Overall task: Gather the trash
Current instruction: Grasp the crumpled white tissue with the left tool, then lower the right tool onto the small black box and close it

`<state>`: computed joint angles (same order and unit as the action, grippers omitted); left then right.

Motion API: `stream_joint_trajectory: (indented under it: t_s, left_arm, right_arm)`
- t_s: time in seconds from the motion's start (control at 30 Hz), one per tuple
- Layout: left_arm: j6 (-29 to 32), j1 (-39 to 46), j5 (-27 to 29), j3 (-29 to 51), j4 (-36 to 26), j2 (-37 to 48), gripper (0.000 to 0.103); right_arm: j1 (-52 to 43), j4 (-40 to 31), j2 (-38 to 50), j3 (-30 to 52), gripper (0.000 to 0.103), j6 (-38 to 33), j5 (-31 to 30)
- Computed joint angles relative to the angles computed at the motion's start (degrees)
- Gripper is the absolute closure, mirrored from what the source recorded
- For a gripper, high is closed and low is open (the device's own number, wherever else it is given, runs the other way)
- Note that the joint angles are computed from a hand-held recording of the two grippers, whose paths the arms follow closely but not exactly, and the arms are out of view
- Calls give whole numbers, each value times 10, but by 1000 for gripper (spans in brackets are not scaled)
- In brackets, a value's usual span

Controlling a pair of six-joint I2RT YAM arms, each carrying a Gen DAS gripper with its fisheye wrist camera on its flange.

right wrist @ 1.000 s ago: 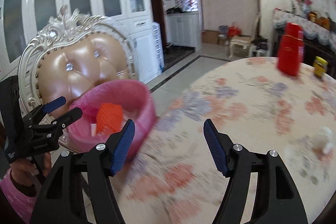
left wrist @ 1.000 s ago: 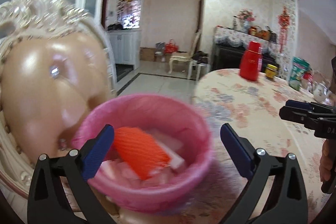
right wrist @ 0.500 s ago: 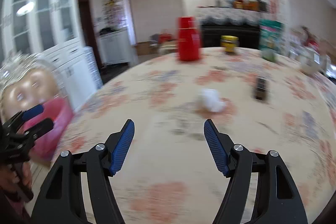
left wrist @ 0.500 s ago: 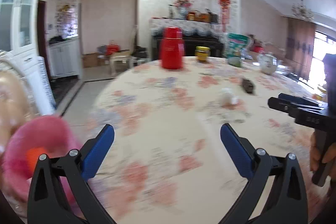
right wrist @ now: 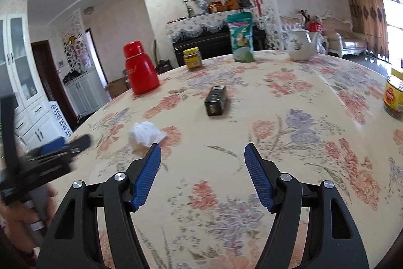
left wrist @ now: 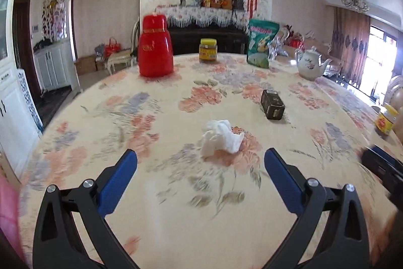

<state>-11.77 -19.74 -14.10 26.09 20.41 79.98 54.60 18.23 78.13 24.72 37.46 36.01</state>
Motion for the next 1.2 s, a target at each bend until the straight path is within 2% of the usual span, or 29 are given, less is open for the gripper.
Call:
stream_joint_trajectory:
  t_s: [0.1,0.23,0.3,0.47,0.53,0.57,0.63,0.8,0.93,1.07,1.2]
  left_arm:
    - [-25,2,7,84,8,122,6]
    - [-39,4,3,206,-35,245,8]
    - [-34,3,-11,251,-55,286,9]
    - [-32,17,6,349,-131,352,15]
    - [-23,18,18,364,-151,362,34]
    - [-17,19,29,373,-166,368,40]
    - [0,19,47,376,-181,372,81]
    - [22,19,62,281,-118,305,88]
    - [39,19,73,172,-75,208,88]
    - [32,30,84,68,-35,101,88]
    - [22,49,106,4,30,61,88]
  right_arm:
    - [-5,7,-14,-12,37,8,4]
    - [-3,5,-24,-15,37,12,10]
    - [-6,7,-28,-18,37,15,5]
    - [-10,6,-29,-22,37,26,-2]
    - [-12,8,-30,-25,37,29,-9]
    - [-12,6,-30,-25,37,31,-9]
    - [-10,5,-27,-23,37,34,-8]
    - [-9,8,-9,-17,37,33,-12]
    - [-8,16,11,-12,37,29,-17]
    - [0,12,41,2,37,30,-11]
    - [3,8,65,11,37,36,-15]
